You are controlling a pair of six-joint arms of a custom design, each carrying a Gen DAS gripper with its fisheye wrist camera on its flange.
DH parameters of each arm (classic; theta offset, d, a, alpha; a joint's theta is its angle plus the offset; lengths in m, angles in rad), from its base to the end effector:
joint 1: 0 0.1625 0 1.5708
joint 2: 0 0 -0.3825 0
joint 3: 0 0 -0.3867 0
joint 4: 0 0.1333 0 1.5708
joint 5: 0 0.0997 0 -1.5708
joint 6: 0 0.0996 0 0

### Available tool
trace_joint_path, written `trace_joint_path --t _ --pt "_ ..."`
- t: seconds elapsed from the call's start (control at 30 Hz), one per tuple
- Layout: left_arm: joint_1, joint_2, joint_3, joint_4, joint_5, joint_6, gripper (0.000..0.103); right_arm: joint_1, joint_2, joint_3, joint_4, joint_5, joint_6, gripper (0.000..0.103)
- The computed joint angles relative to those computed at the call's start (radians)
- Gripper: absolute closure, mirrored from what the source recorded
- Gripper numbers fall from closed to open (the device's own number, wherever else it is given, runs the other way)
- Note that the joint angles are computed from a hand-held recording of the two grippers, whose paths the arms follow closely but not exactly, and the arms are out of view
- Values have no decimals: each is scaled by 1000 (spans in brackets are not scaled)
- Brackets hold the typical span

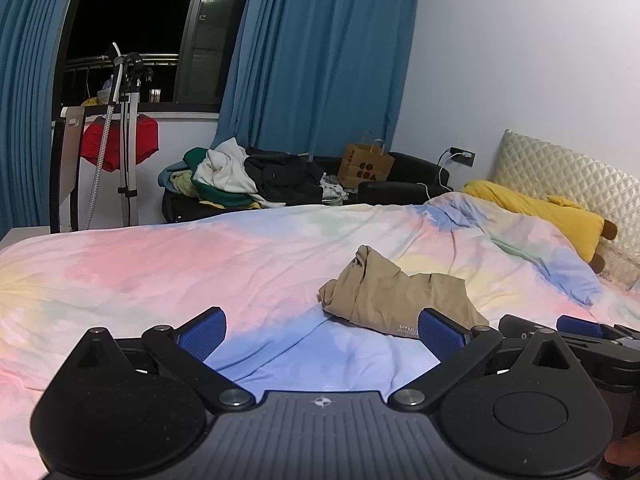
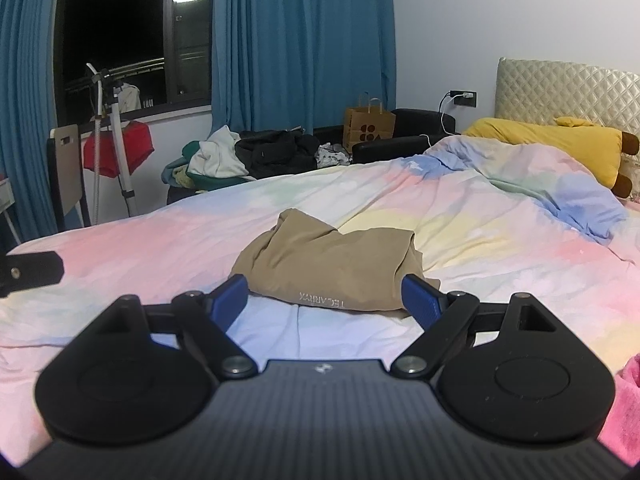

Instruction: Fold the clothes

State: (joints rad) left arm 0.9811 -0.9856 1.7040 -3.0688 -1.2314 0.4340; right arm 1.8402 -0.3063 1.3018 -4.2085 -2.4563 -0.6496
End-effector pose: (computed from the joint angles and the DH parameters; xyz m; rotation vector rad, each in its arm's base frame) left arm -0.2172 -0.6239 0.2301 1.1370 2.4054 -1.1224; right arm 0.2221 -0.5931 0.0573 -0.0201 -1.7384 1.4952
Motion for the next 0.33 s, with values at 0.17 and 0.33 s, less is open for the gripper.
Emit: trace_joint_path --t 0.17,0.33 --pt "-4 -3 4 2 -1 2 0 0 -3 5 15 -4 15 18" --pt "-8 -4 8 1 2 10 0 0 -4 4 15 -6 17 18"
